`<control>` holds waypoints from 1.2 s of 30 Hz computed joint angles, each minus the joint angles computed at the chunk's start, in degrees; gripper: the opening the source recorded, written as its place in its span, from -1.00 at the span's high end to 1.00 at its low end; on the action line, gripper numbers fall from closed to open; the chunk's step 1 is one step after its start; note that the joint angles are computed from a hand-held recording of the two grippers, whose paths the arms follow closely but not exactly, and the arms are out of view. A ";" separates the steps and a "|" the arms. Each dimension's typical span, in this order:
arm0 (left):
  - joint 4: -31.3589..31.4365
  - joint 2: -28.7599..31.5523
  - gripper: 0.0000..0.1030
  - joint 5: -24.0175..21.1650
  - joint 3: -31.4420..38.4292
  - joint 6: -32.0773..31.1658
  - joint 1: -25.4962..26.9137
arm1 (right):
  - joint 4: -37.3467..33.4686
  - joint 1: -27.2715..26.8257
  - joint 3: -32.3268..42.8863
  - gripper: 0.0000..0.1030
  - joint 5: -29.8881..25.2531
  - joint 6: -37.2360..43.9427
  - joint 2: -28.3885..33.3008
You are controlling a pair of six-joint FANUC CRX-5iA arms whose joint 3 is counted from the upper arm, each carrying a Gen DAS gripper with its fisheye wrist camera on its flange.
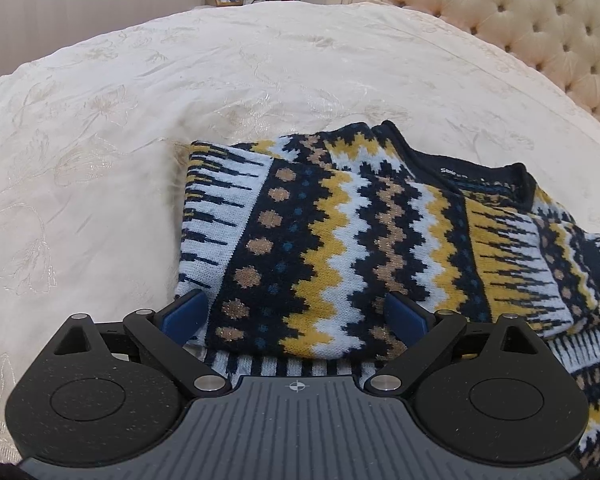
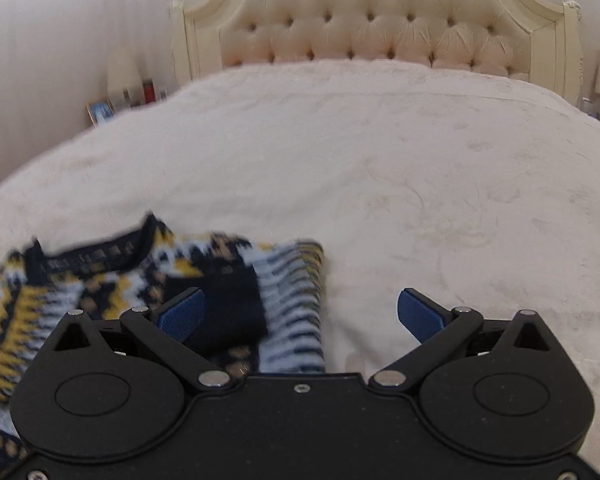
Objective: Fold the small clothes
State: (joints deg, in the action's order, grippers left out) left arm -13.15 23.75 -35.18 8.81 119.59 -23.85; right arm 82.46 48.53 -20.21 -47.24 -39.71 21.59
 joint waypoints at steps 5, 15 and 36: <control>0.06 -0.01 -0.86 0.04 -0.01 0.03 0.01 | 20.60 -7.57 -4.89 -0.98 15.17 -17.95 -2.74; 0.57 -0.10 -0.87 0.05 -0.03 0.19 0.11 | 30.85 -12.29 -6.06 -0.27 23.76 -28.59 -3.27; -1.27 -0.16 -0.87 -0.47 0.89 0.94 -0.35 | -4.56 -1.77 -3.80 0.55 15.21 0.01 -4.05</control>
